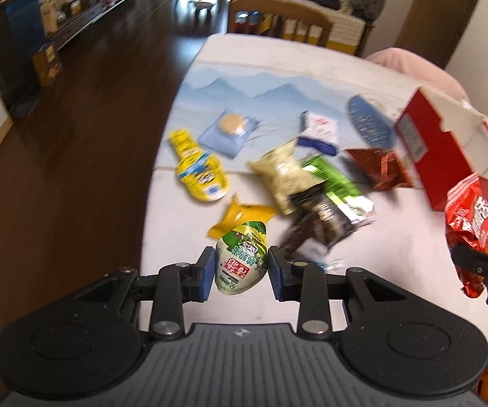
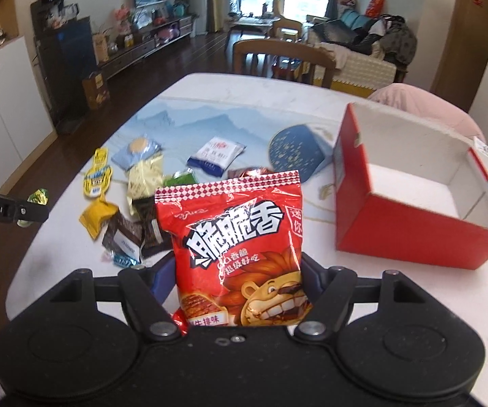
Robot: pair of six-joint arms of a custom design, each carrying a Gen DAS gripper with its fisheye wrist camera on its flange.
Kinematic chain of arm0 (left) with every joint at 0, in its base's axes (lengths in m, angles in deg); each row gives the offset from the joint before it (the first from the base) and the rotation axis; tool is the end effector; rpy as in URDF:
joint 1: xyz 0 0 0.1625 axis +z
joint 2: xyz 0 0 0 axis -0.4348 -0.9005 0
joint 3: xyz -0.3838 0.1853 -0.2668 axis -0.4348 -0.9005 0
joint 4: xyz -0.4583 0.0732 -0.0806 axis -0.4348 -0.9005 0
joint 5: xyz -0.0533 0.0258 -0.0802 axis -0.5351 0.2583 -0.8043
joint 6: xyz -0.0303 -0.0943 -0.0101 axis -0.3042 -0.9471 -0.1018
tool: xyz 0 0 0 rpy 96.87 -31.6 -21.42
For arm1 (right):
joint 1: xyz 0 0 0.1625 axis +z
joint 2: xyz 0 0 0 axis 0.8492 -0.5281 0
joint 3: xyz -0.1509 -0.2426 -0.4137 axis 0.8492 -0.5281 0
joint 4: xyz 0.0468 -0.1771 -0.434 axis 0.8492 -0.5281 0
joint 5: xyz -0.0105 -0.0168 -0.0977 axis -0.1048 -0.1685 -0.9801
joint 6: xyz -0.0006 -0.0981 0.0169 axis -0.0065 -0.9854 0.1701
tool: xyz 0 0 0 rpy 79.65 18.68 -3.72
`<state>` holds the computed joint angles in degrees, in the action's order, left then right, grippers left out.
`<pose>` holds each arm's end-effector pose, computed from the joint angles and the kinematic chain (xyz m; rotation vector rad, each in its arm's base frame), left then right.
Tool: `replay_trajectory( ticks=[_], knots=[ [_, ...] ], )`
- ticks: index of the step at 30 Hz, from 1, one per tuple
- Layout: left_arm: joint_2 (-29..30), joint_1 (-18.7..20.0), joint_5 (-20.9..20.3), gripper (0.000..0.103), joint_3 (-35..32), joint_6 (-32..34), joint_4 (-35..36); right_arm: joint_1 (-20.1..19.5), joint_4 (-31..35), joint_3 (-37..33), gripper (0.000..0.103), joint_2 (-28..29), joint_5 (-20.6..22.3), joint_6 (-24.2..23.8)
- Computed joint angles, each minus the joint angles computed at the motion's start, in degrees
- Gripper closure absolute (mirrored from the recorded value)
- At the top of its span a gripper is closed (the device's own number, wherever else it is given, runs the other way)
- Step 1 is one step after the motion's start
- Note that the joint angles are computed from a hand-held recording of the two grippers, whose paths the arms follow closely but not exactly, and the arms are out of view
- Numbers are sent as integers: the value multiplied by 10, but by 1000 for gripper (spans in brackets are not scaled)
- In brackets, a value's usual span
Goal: Organize snacks
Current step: 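Carry the egg candy and red chip bag with both grippers over the red box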
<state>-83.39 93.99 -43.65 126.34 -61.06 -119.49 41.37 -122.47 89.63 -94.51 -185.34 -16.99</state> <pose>-0.0838 -0.7285 0.1585 0.4534 2.4603 -0.6109 0.1850 -0.6566 0.0803 0.4435 -2.2231 0.8697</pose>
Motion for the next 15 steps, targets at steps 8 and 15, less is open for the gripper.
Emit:
replay_trajectory(
  ticks=[8, 15],
  knots=[
    [-1, -30, -38, 71, -17, 20, 19, 12, -23, 2, 31, -29, -12, -4],
    [27, -56, -66, 71, -58, 37, 35, 4, -27, -12, 31, -56, -19, -18]
  ],
)
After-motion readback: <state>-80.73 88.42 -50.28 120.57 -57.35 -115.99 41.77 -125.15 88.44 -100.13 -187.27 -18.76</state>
